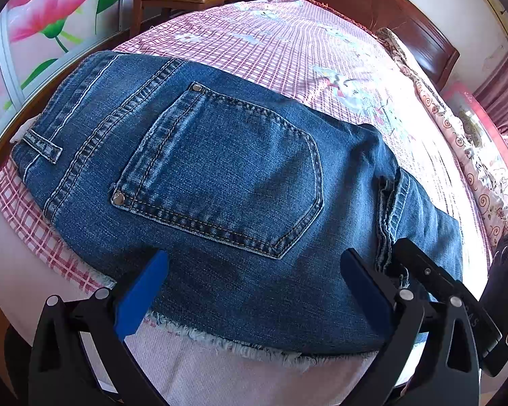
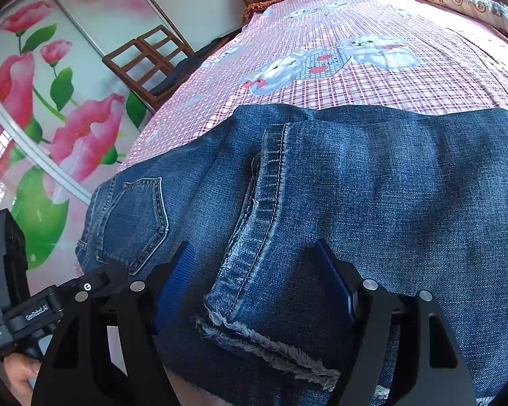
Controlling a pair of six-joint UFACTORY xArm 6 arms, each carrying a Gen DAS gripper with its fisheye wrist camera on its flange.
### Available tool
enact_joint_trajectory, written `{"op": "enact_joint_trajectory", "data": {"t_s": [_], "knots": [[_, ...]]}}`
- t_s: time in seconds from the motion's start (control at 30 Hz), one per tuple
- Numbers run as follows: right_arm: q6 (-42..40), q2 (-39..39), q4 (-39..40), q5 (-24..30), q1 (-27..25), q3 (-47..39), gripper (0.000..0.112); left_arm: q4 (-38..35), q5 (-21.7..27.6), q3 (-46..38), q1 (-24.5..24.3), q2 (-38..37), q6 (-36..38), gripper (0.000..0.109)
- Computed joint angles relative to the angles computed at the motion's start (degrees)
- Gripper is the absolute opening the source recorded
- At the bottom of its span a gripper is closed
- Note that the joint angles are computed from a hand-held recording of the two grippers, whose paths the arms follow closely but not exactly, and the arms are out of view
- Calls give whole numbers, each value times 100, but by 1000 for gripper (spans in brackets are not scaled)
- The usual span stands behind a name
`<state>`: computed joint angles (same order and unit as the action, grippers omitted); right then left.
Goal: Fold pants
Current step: 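Lift the jeans waistband with the left tool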
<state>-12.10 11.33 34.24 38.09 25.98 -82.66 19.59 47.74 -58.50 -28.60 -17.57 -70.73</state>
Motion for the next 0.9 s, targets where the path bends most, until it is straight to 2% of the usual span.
{"op": "enact_joint_trajectory", "data": {"t_s": [0.13,0.2,0.23,0.3,0.33,0.37,0.43,0.53,0.57,0.63,0.7,0.77,0.9], "knots": [[193,61,-106,322,-80,-275,72,-69,-77,49,29,-50,28,101],[-27,-212,634,-29,-118,-102,72,-176,-230,167,78,-147,102,101],[4,-268,908,68,-154,-96,72,-216,-344,256,105,-214,107,101],[325,2,1049,820,-250,-392,72,-241,-535,396,135,-318,74,101],[338,99,901,996,-243,-360,72,-235,-610,460,137,-372,52,101],[111,59,838,932,-207,-240,72,-225,-693,546,135,-465,-2,101],[-292,-118,727,429,-32,90,72,-157,-920,891,138,-854,-315,101],[30,-18,567,489,-3,-67,76,263,-1042,1619,235,-1794,-1173,101],[7,30,658,565,-29,-138,76,388,-1079,1888,341,-2151,-1497,101],[-45,35,685,582,-32,-138,76,520,-1463,2490,749,-2875,-2031,101],[-73,10,594,541,-2,-104,76,148,-1784,2851,1248,-3268,-1927,101],[-33,20,605,544,0,-115,76,-690,-2424,3216,1687,-3424,-1571,100],[-103,6,716,582,-36,-87,76,-1843,-3577,3776,1989,-3417,-1484,98]]}}
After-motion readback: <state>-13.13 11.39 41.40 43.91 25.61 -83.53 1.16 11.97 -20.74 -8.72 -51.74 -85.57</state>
